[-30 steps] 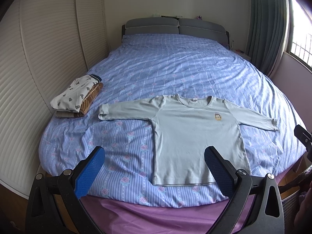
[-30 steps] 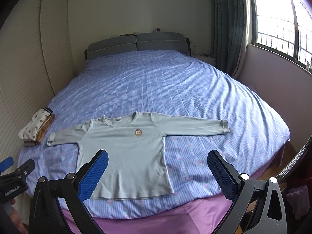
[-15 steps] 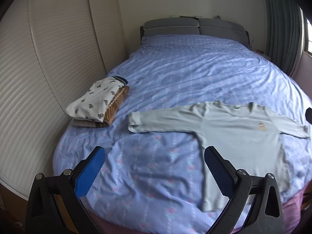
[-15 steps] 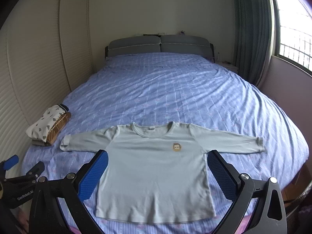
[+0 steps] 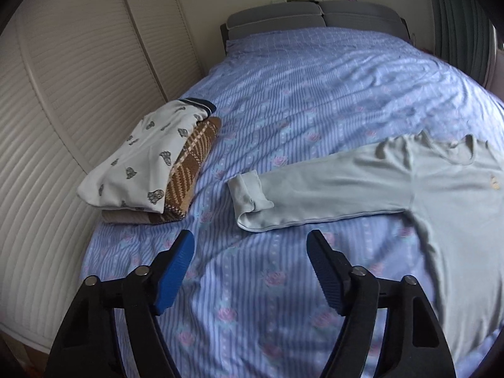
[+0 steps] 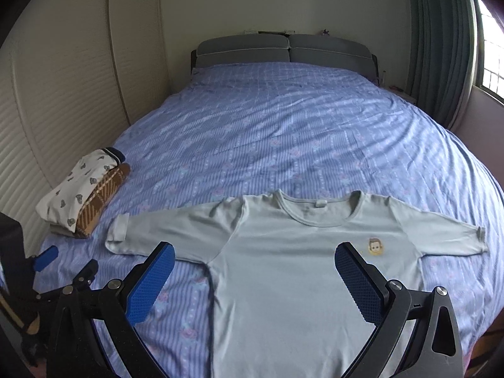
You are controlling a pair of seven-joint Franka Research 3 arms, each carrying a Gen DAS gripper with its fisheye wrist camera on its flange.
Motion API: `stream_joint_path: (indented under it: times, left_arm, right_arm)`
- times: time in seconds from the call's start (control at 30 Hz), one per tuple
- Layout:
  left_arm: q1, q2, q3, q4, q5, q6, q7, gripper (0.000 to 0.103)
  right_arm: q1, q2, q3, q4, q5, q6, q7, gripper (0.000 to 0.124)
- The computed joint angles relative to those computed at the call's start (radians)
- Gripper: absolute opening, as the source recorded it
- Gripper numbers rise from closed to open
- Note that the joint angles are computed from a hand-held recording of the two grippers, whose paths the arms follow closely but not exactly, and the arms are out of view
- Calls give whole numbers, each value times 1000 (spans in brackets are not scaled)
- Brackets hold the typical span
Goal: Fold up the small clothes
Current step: 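Move the left tool to the sleeve cuff and close on it, then carry the gripped sleeve across the shirt body and release it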
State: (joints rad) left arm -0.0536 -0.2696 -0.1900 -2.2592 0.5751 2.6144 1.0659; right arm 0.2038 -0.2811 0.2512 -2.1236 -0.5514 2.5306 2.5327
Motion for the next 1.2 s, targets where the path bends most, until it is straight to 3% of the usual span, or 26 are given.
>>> stream_joint_path:
  times: [0.13, 0.23, 0.6, 0.9, 1.2]
  left_arm:
    - [18, 80, 7, 24, 50, 52, 4, 59]
    - [29, 132, 14, 44, 90, 88, -16, 58]
    - [20, 261, 51, 125, 120, 119, -21, 42]
    - [18, 290, 67, 127, 21, 184, 39, 9]
    - [16, 258, 65, 121, -64, 195, 60, 5]
  right_arm:
    - [10, 73, -2, 38, -11, 0, 15, 103]
    - [35, 112, -20, 52, -13, 1, 14, 103]
    - [99, 184, -69, 92, -52, -13, 27, 103]
    - [125, 203, -87, 103, -59, -18, 28, 103]
    - [120, 178, -95, 80, -44, -13, 32, 103]
